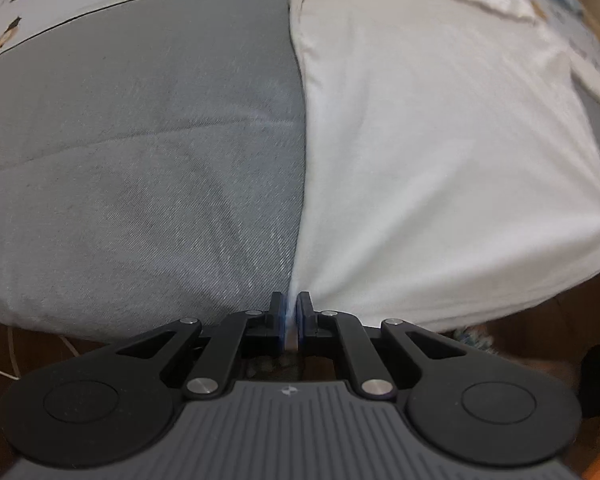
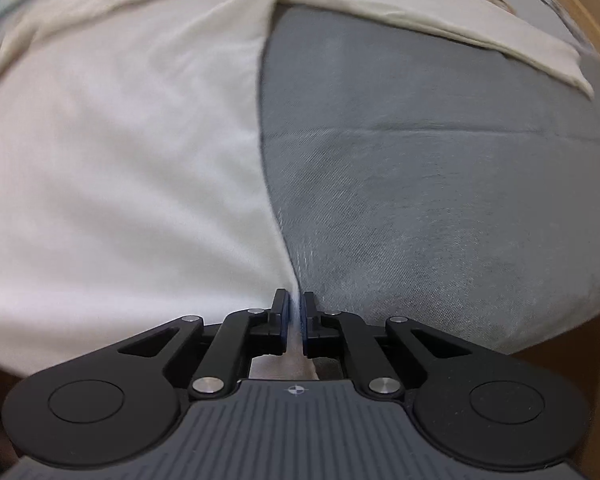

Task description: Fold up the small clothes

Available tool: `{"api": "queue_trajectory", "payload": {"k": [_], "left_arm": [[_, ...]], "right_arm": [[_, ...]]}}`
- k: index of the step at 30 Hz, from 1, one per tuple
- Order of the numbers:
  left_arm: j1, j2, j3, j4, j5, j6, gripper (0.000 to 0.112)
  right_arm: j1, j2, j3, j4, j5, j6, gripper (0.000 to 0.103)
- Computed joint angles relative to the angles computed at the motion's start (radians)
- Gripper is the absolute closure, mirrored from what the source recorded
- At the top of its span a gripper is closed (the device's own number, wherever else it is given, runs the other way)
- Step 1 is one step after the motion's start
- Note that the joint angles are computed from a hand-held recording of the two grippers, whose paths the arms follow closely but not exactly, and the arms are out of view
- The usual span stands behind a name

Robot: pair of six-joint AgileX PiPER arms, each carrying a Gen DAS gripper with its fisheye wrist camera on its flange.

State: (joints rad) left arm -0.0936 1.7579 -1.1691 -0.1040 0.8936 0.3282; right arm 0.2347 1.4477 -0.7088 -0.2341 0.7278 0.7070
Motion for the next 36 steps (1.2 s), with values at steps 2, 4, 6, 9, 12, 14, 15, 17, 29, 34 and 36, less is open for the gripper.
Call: {"api": "queue_trajectory", "payload": {"k": [2, 4, 6, 9, 12, 14, 15, 17, 29, 34, 36], "left_arm": [[-0.011, -0.009, 0.007, 0.005, -0.002, 0.002, 0.106], [-0.021, -0.046, 0.026, -0.005, -0.044, 0.002, 0.105], [-0.012, -0.083, 0.041, -0.077, -0.075, 0.069, 0.105], [-0.003, -0.025, 0.004, -0.119, -0.014, 0.103, 0.105], [-0.027, 0.026, -0.003, -0.025, 0.038, 0.047, 0.106], [-0.037, -0.034, 0.042, -0.069, -0.022, 0.109, 0.104], [-0.031, -0.062, 0.069, -0.126, -0.048, 0.166, 0.104], [-0.022, -0.03, 0.056, -0.124, -0.022, 0.16, 0.104], [-0.068, -0.303, 0.135, -0.232, -0.113, 0.213, 0.063], [-0.126, -0.47, 0.133, -0.302, -0.3, 0.259, 0.027], [-0.178, -0.481, 0.104, -0.266, -0.384, 0.225, 0.027]], "right_arm": [[0.01, -0.004, -0.002, -0.014, 0.013, 0.008, 0.096], [0.011, -0.025, -0.002, -0.03, 0.031, 0.062, 0.094], [0.06, -0.069, 0.0, -0.128, 0.041, 0.189, 0.094], [0.069, -0.067, 0.007, -0.077, 0.039, 0.101, 0.094], [0.137, -0.017, 0.007, -0.106, 0.097, 0.073, 0.086], [0.179, -0.029, -0.012, -0.158, 0.141, 0.149, 0.086], [0.188, -0.063, -0.003, -0.168, 0.139, 0.178, 0.086], [0.165, -0.1, 0.014, -0.14, 0.105, 0.155, 0.086], [0.459, -0.27, -0.095, -0.427, 0.328, 0.532, 0.081], [0.665, -0.429, -0.159, -0.675, 0.424, 0.675, 0.066], [0.741, -0.464, -0.188, -0.775, 0.472, 0.695, 0.06]]}}
